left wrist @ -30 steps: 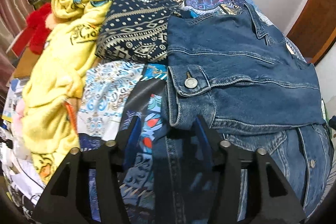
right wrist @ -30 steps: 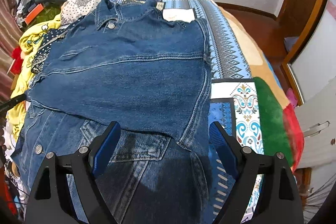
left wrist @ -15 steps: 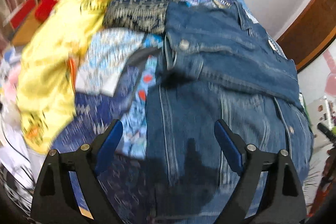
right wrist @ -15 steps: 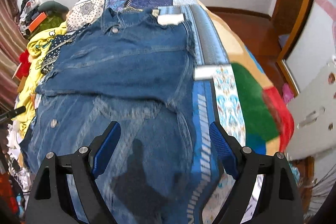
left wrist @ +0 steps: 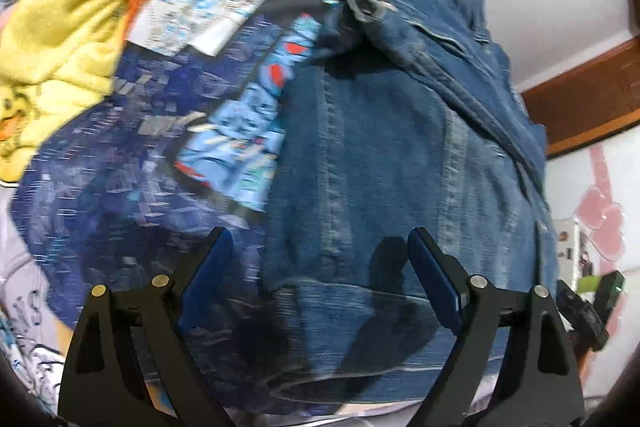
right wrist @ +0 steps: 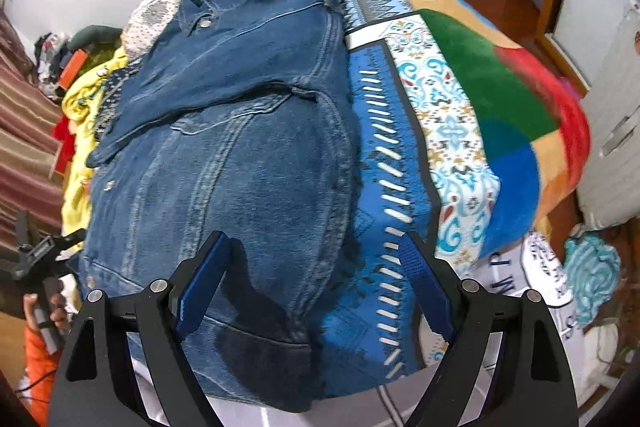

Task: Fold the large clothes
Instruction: 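Grasp the jacket hem with the left gripper while the right gripper grasps the hem too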

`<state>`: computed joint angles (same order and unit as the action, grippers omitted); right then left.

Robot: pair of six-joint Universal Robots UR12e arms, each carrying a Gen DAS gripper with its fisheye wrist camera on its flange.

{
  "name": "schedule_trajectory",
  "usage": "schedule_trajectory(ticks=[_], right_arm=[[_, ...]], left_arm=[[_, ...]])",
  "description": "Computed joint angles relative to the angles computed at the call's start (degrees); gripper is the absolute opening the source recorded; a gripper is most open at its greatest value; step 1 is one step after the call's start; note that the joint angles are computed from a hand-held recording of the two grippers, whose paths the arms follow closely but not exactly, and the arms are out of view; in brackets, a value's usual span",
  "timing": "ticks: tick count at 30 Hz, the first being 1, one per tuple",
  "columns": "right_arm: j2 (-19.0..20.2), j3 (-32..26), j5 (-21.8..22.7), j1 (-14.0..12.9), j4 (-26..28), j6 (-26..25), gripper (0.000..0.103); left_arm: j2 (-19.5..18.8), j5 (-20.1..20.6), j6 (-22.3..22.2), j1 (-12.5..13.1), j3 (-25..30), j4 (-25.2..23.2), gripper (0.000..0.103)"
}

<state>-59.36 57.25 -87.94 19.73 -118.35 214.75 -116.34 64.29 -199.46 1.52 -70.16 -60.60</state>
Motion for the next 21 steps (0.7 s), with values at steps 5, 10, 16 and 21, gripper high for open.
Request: schedule_trajectory(ticks=[5, 10, 16, 21], right_arm=[[0.1, 1.5, 4.0, -0.3, -3.8, 0.3, 0.083], [-0.8, 3.9, 4.9, -0.4, -8.1, 1.1, 0.066], [-1.6, 5.9, 3.9, -0.3, -12.5, 3.2, 0.037], [-2.2, 7.4, 7.9, -1.5, -16.8, 4.4, 0.014]], left_arm=[[-0.5, -0.6, 2.1, -1.0, 1.0, 0.1, 0.082], [-0.3, 2.2, 0.8, -1.2, 0.6, 2.2, 0.030], [0.3, 1.7, 1.0, -1.0, 0.0, 4.8, 0.017], [-0.1, 0.3, 1.6, -1.2, 2.1, 7.9, 0.016]])
